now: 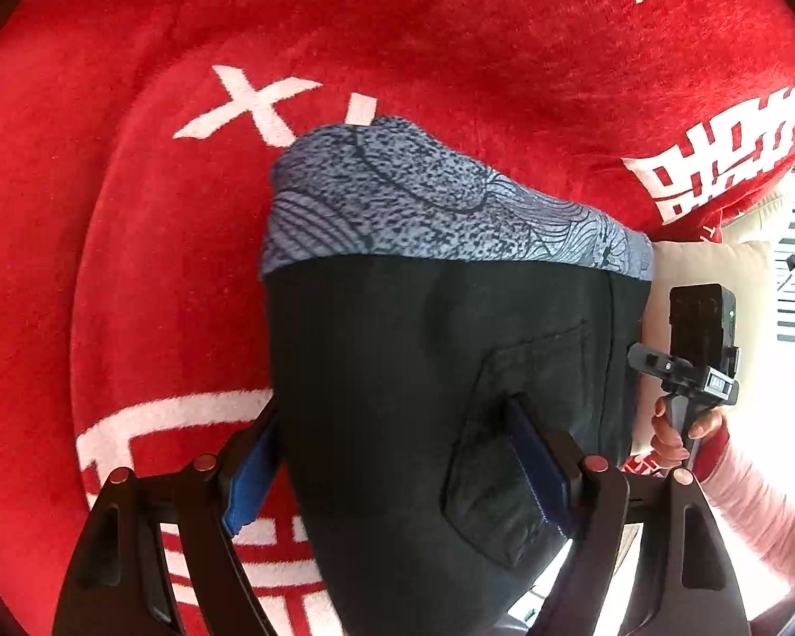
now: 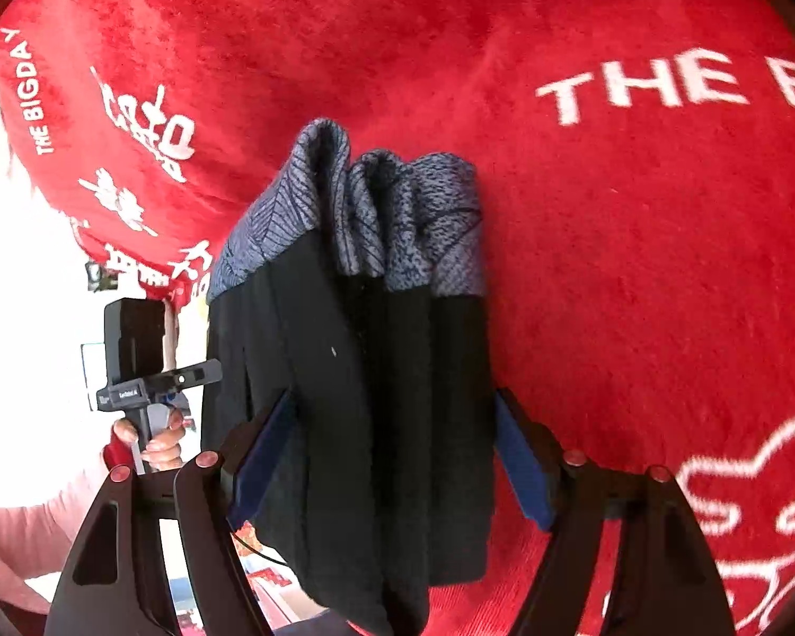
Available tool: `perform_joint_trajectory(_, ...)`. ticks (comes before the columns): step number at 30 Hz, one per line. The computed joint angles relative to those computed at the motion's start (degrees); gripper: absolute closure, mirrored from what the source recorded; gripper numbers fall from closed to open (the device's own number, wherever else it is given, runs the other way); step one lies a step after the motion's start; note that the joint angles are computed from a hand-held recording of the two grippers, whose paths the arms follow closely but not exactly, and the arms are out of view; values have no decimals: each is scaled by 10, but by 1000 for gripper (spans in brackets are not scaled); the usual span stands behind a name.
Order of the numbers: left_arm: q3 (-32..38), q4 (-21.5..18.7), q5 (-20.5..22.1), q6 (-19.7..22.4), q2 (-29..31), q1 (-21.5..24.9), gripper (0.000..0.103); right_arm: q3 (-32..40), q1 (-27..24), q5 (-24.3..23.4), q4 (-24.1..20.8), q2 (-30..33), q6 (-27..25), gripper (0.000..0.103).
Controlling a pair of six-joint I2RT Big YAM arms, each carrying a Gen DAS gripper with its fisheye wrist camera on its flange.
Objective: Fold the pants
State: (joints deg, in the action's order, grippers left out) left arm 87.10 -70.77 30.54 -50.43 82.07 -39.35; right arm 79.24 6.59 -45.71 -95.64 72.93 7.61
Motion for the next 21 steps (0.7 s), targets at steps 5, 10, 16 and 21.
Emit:
perform_joint_trajectory(5, 16, 3, -41, 0, 7, -22, 31, 5, 5, 7, 1, 5, 20, 36)
perform_joint_trajectory(10, 25, -4, -70, 7, -2, -29, 45, 16, 17, 17, 16, -6, 71, 56)
perform_joint_trajectory(16, 42, -14, -79, 9, -15, -37, 47, 22, 13, 5, 23, -26, 115, 60)
perform_joint_trajectory(21, 68, -37, -79, 5, -18, -54, 47, 28, 15, 3, -5, -48, 120, 60)
